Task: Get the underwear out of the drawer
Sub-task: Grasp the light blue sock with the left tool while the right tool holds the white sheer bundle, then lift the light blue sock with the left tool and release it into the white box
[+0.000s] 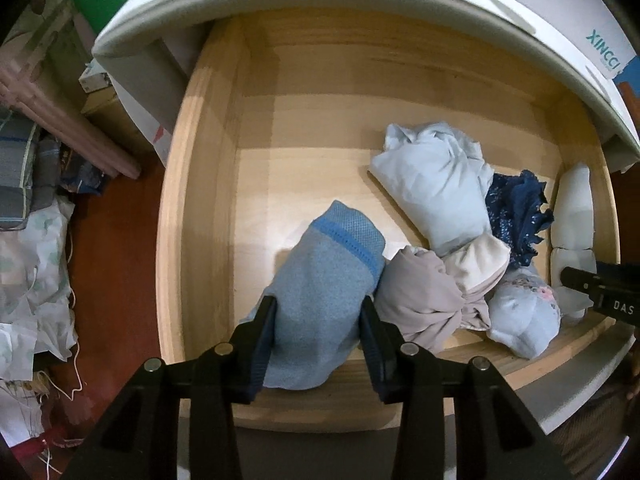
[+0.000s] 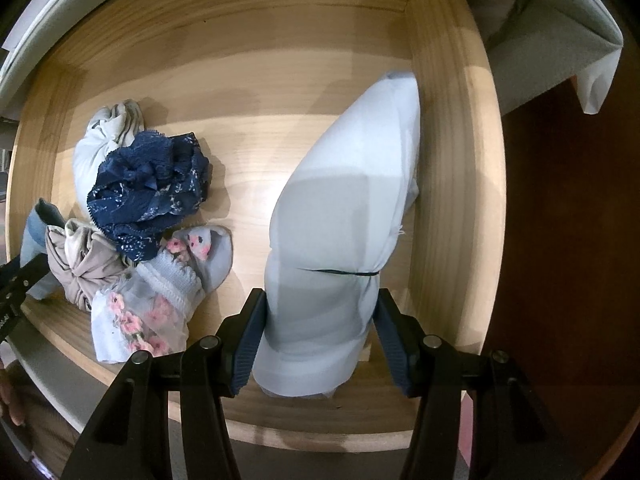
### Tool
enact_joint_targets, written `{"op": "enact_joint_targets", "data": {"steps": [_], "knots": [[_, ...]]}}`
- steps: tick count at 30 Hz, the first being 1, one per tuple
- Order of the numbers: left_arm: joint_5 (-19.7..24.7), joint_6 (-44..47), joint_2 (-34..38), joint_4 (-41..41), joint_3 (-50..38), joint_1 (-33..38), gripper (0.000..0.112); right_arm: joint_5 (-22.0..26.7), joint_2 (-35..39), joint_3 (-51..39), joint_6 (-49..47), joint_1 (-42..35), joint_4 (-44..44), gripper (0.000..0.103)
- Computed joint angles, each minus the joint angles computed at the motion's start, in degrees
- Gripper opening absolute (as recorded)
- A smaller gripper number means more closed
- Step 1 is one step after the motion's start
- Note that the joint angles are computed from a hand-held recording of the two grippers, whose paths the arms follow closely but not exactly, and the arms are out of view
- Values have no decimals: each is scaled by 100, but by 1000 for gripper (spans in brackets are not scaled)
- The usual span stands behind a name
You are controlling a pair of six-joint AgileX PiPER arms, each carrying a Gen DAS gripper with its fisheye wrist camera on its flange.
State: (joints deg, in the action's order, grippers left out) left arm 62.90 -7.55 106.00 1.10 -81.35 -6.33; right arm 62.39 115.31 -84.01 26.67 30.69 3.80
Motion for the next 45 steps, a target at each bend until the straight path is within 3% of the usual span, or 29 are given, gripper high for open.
{"op": "enact_joint_targets", "data": {"steps": [25, 37, 45], "knots": [[-535, 270, -833, -173, 502, 358, 41, 62, 7, -61, 61, 119, -76, 51], [-171, 517, -1229, -288, -220, 548, 41, 64, 30, -87, 43, 109, -75, 51], [579, 769, -1089, -511, -1882, 742, 41, 67, 26, -83, 41, 109, -73, 51]]}}
